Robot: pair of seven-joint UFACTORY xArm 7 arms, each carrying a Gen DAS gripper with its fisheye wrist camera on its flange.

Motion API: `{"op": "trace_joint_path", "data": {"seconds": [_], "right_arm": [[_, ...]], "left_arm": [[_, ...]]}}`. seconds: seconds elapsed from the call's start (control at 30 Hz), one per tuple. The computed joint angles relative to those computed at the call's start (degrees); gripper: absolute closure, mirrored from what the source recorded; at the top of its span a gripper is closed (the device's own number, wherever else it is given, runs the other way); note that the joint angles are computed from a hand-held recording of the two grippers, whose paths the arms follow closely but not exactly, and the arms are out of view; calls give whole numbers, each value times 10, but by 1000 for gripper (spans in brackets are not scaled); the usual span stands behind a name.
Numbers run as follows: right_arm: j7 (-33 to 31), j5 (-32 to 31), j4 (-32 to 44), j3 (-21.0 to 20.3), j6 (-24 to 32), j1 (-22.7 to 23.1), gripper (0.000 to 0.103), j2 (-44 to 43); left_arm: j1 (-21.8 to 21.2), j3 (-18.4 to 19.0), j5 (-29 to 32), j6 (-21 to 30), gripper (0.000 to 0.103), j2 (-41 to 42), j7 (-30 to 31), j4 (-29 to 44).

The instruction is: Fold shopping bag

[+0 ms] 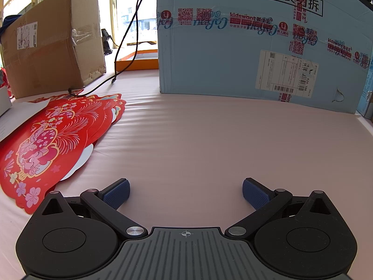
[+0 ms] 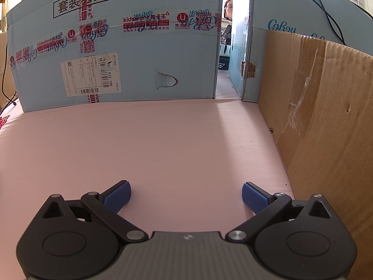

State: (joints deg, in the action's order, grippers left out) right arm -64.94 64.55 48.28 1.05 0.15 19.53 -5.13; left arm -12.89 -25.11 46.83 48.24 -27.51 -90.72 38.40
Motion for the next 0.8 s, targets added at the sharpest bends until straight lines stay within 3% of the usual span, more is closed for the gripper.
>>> {"op": "trace_joint_path", "data": {"seconds": [0.47, 0.8], "right_arm": [[-84, 89, 8, 7, -3, -3, 0, 4], [-86, 92, 9, 18, -3, -13, 0, 5]], "left_arm": [[-1, 1, 0, 0, 0, 0, 0, 0], [0, 1, 0, -1, 0, -1, 1, -1]]}}
